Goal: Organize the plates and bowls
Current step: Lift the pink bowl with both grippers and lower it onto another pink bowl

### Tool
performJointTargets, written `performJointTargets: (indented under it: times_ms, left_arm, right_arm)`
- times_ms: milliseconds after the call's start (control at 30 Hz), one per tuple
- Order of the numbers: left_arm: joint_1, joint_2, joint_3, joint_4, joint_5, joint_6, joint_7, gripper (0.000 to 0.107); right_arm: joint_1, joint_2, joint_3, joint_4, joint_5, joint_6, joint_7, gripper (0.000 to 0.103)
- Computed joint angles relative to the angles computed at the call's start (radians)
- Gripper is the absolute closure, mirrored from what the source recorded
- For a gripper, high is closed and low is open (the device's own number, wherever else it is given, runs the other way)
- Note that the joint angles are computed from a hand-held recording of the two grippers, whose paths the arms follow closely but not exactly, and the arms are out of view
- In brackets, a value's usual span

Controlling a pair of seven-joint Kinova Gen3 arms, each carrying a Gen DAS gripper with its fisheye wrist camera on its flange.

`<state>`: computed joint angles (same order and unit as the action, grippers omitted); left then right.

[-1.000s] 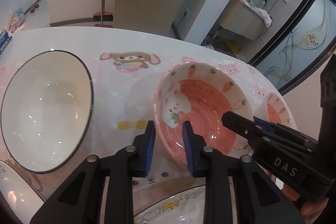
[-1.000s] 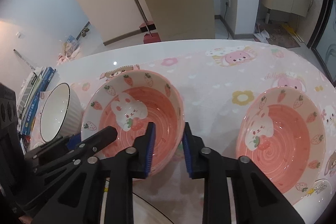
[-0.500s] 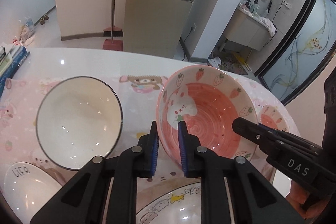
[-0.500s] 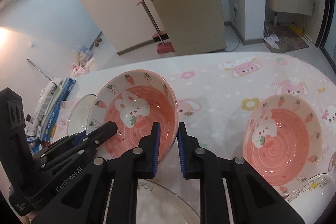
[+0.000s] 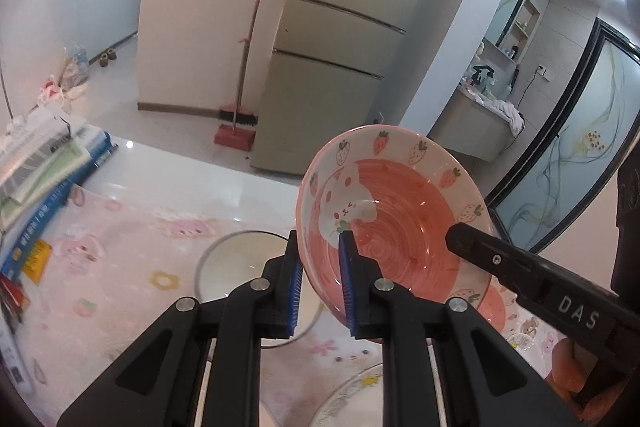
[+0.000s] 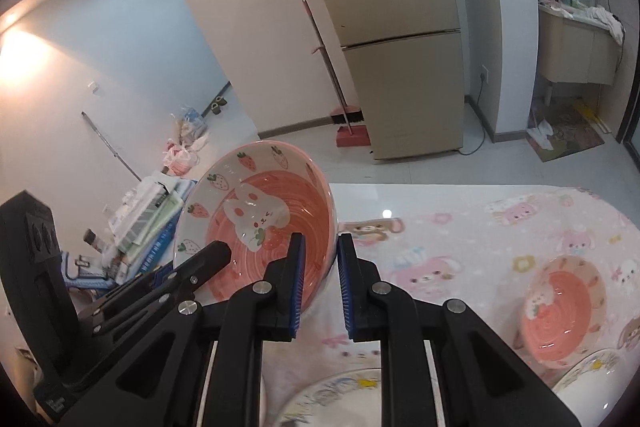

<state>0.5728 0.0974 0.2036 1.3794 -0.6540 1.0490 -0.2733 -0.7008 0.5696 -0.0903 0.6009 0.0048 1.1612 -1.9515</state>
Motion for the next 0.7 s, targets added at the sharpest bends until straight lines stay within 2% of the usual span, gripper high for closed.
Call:
performJointTargets:
  times_ms: [133, 233, 400, 600, 700]
  left_arm:
    - [-0.071, -0.064, -0.017, 0.083, 0.080, -0.072, -0.033, 0.092]
    - [-0.110, -0.065, -0.011, 0.100, 0.105, -0.064, -0.058, 0.092]
    - [-0.143, -0.046, -0.007, 0.093, 0.161, -0.018, -0.111, 0.092]
    - [-0.133, 0.006, -0.019, 0.057, 0.186, 0.043, -0.132, 0.092]
    - [-0.130, 0.017, -0.032, 0.055, 0.205, 0.046, -0.147, 0.092]
  right_arm:
    - [-0.068, 0.069, 0.025, -0.122, 0.040, 0.050, -0.021, 0.085]
    - [-0.094, 0.117, 0.034, -0.183, 0.043, 0.079, -0.034, 0.085]
    - [-0.083, 0.126, 0.021, -0.114, 0.020, 0.041, -0.028, 0.085]
    - [-0.076, 0.181, 0.019, -0.160, 0.000, 0.081, -0.032, 0.085]
    - [-0.078, 0.192, 0.024, -0.164, -0.002, 0.087, -0.032, 0.084]
